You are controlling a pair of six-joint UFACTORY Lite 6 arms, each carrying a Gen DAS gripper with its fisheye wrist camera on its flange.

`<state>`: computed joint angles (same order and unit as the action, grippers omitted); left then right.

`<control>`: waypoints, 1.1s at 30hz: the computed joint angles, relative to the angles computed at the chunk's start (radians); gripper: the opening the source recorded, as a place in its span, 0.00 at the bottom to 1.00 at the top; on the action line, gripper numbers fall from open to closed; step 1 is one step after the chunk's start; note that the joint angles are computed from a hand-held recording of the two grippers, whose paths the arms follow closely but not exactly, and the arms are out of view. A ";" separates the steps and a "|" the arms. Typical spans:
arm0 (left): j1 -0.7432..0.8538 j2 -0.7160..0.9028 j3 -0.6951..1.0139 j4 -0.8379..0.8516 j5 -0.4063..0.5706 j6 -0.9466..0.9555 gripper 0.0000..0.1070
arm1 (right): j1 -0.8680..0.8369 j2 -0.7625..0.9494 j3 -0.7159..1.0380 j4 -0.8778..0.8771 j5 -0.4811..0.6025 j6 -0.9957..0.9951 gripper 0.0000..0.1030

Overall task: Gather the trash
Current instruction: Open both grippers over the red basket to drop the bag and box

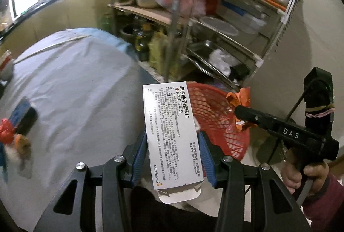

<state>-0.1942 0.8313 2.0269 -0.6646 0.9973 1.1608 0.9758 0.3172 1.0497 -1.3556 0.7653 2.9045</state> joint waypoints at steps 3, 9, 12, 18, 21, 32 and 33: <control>-0.039 0.033 0.023 0.014 0.020 -0.038 0.46 | 0.007 -0.041 -0.084 -0.018 -0.006 0.094 0.30; -0.098 0.046 0.019 0.021 0.021 -0.069 0.48 | 0.006 -0.060 -0.147 -0.030 -0.028 0.179 0.31; -0.113 0.052 0.024 0.031 0.016 -0.069 0.56 | -0.004 -0.068 -0.164 -0.031 -0.053 0.205 0.32; -0.059 0.045 0.030 0.031 0.029 -0.065 0.57 | -0.003 -0.079 -0.166 -0.013 -0.041 0.194 0.32; -0.015 0.054 0.055 0.045 0.033 -0.089 0.57 | -0.014 -0.060 -0.134 -0.026 -0.049 0.172 0.32; 0.215 0.028 0.037 0.073 -0.064 -0.070 0.61 | -0.065 0.125 0.164 -0.027 -0.131 -0.045 0.32; 0.244 0.039 0.052 0.071 -0.062 -0.071 0.62 | -0.070 0.153 0.211 -0.017 -0.141 -0.083 0.32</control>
<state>0.0500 0.8700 2.0787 -0.5933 0.9352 1.0903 0.9056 0.4699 1.2603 -1.3724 0.6239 2.8216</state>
